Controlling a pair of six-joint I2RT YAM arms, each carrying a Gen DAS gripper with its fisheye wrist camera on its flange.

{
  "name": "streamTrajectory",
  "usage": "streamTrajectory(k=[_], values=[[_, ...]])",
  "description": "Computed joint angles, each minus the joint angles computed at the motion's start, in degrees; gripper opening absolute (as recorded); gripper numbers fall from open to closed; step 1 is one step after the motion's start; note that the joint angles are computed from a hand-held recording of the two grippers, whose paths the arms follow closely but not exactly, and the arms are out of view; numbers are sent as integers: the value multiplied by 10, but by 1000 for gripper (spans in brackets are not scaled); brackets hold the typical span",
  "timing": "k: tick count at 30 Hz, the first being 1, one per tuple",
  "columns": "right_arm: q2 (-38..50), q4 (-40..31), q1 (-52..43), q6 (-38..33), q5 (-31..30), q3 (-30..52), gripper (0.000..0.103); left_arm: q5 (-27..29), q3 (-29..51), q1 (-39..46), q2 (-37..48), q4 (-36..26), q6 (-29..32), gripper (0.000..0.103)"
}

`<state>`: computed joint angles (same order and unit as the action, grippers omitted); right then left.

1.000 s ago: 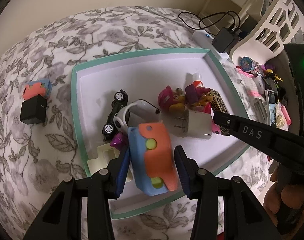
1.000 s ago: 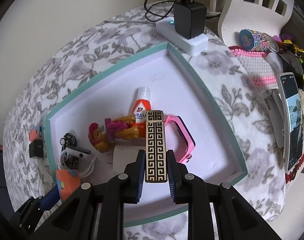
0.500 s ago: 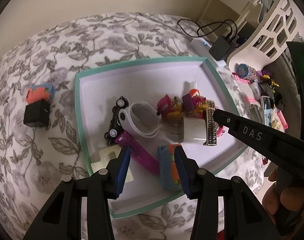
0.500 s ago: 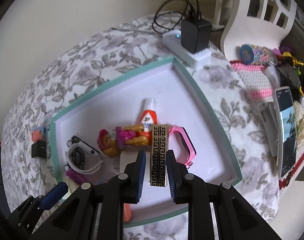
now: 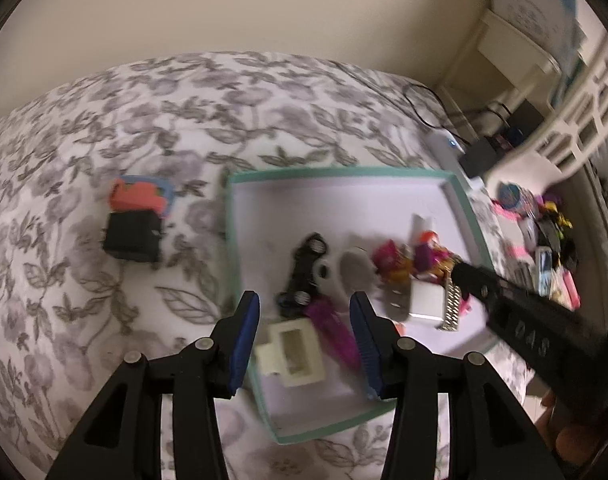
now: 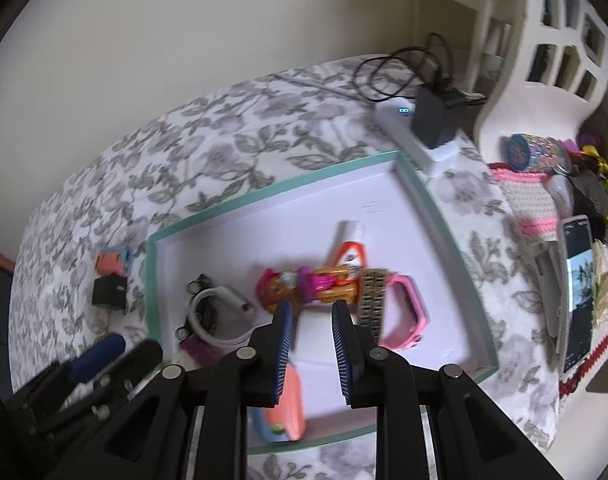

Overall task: Organize rigid objects
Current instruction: 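Open both grippers and move them back toward the charger and pink-blue case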

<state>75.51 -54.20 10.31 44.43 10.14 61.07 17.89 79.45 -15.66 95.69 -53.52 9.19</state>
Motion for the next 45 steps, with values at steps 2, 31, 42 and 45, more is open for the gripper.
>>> streamTrajectory(k=[2,31,42,45], values=[[15,0,18,-1,2,12,23,-1,7,15,6,0,-5,54],[86,26,131,-6,59,68,88,-85,77,152,77,33,-65,90],[81,46,134,-13,64,58,103,-81,94,185,94,37,-82,90],[77,60,133,-16,57,51,103,-80,94,191,95,43,-87,90]])
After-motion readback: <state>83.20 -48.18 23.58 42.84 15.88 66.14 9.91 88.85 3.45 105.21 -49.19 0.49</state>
